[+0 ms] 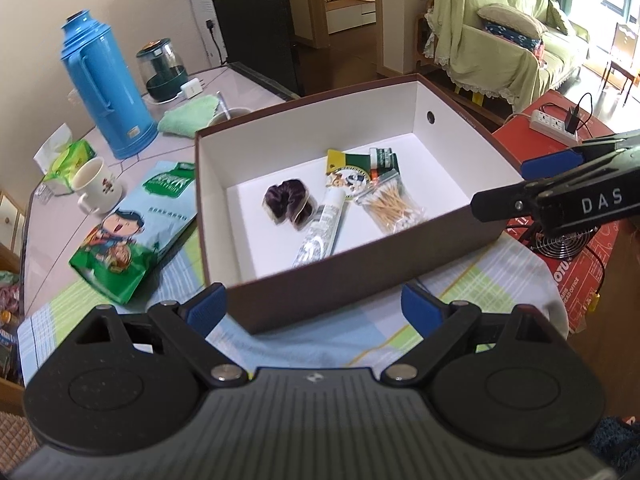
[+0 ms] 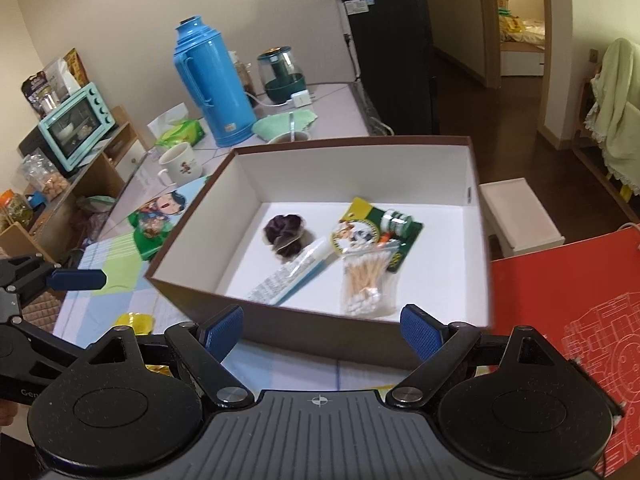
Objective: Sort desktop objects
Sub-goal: 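Withdraw both tools from the box back over the table items, then move the right tool to the red candy while the left tool approaches the pink binder clip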
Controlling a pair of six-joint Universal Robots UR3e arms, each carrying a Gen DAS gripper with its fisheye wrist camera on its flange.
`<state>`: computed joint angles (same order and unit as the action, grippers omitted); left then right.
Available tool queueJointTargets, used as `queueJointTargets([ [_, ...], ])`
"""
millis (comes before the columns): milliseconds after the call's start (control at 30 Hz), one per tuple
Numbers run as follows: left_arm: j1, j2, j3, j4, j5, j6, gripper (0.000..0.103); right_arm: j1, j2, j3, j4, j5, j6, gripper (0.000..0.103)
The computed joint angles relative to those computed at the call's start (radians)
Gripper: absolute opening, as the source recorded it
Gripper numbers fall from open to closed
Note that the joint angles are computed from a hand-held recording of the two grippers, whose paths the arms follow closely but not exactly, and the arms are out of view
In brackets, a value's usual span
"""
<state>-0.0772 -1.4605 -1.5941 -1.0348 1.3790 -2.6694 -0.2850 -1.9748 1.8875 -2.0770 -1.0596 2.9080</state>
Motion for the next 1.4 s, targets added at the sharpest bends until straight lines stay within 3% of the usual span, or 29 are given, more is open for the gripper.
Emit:
queueJointTargets([
  [167, 0.118, 0.153, -0.128, -0.041, -0.051, 0.062, 0.092, 0.03, -0.015, 0.025, -0.001, 0.002, 0.015, 0.088],
  [367, 0.362, 0.404, -0.309, -0.177, -0.127, 0.194, 0.092, 0.046, -0.051, 0.064, 0.027, 0.037, 0.013, 0.088],
  [633, 0.764, 0.673, -0.376, -0.545, -0.237, 0.456, 0.092, 0.139, -0.035, 0.073, 0.031, 0.054, 0.025, 0.088],
  [800, 1.027, 0.803, -0.339, -0.83, -0.292, 0.699, 0.092, 0.218, 0.002, 0.074, -0.019, 0.019, 0.066, 0.088],
  [933, 1.195, 0.861, -0.297, -1.027, -0.32, 0.88, 0.092, 0.279, 0.033, 0.073, -0.047, -0.018, 0.086, 0.088],
  [1133, 1.37, 0.903, -0.247, -1.221, -0.331, 1.078, 0.092, 0.377, 0.082, 0.073, -0.094, -0.095, 0.089, 0.088],
  [1267, 1.387, 0.903, -0.26, -1.222, -0.321, 1.096, 0.092, 0.421, 0.102, 0.081, -0.102, -0.119, 0.08, 0.088],
  [1400, 1.319, 0.885, -0.313, -1.12, -0.306, 1.024, 0.092, 0.465, 0.129, 0.087, -0.104, -0.141, 0.073, 0.088],
])
